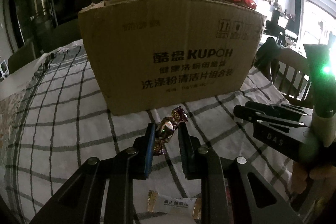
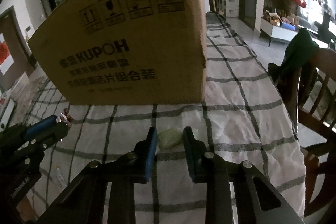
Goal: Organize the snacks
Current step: 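Grasp the purple-gold wrapped candy with the left tool while the right tool grasps the clear packet, then carry the candy and clear packet into the box and open both tools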
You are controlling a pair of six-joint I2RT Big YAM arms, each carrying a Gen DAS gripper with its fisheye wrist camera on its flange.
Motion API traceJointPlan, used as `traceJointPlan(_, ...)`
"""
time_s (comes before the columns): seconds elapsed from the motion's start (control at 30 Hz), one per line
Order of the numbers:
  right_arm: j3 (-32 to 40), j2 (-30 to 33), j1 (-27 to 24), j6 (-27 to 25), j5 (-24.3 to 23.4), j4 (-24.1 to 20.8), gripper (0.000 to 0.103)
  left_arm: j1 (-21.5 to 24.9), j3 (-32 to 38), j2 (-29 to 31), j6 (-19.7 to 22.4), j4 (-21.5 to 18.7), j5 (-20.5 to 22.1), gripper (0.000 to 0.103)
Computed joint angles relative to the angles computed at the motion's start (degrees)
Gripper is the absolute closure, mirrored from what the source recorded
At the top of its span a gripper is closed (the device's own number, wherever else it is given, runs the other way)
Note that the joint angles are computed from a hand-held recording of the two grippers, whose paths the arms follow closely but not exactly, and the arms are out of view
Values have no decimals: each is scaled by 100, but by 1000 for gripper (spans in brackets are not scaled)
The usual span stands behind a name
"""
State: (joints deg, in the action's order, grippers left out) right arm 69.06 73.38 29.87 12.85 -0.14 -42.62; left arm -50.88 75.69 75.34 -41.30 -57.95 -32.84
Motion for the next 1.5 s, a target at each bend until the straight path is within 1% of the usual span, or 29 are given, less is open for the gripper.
traceJointPlan(0.07, -21, -15, -10, 0, -36, 22, 76, -20, 19, 0, -8, -17, -20, 81)
traceJointPlan(0.3, -138, -269, 98, -86, 150, 77, 77, -100, 83, -48, -43, -73, -99, 81)
traceJointPlan(0.6, -110, -695, 147, -73, 93, 48, 76, -311, 328, -113, -140, -234, -321, 81)
traceJointPlan(0.77, -14, -891, 219, -111, 110, 57, 77, -450, 524, -163, -148, -360, -571, 81)
traceJointPlan(0.9, 78, -1018, 257, -142, 160, 88, 77, -514, 708, -165, -67, -440, -770, 81)
traceJointPlan(1.03, 213, -1067, 265, -176, 208, 119, 77, -507, 911, -157, 93, -474, -938, 81)
traceJointPlan(1.2, 396, -1054, 280, -202, 228, 202, 76, -457, 1210, -108, 456, -461, -1218, 81)
traceJointPlan(1.27, 520, -999, 283, -265, 263, 262, 77, -375, 1309, -109, 700, -393, -1314, 81)
traceJointPlan(1.33, 640, -939, 280, -326, 284, 325, 77, -339, 1448, -68, 852, -453, -1438, 81)
traceJointPlan(1.5, 900, -827, 270, -477, 325, 515, 77, -208, 1696, -13, 1416, -297, -1601, 81)
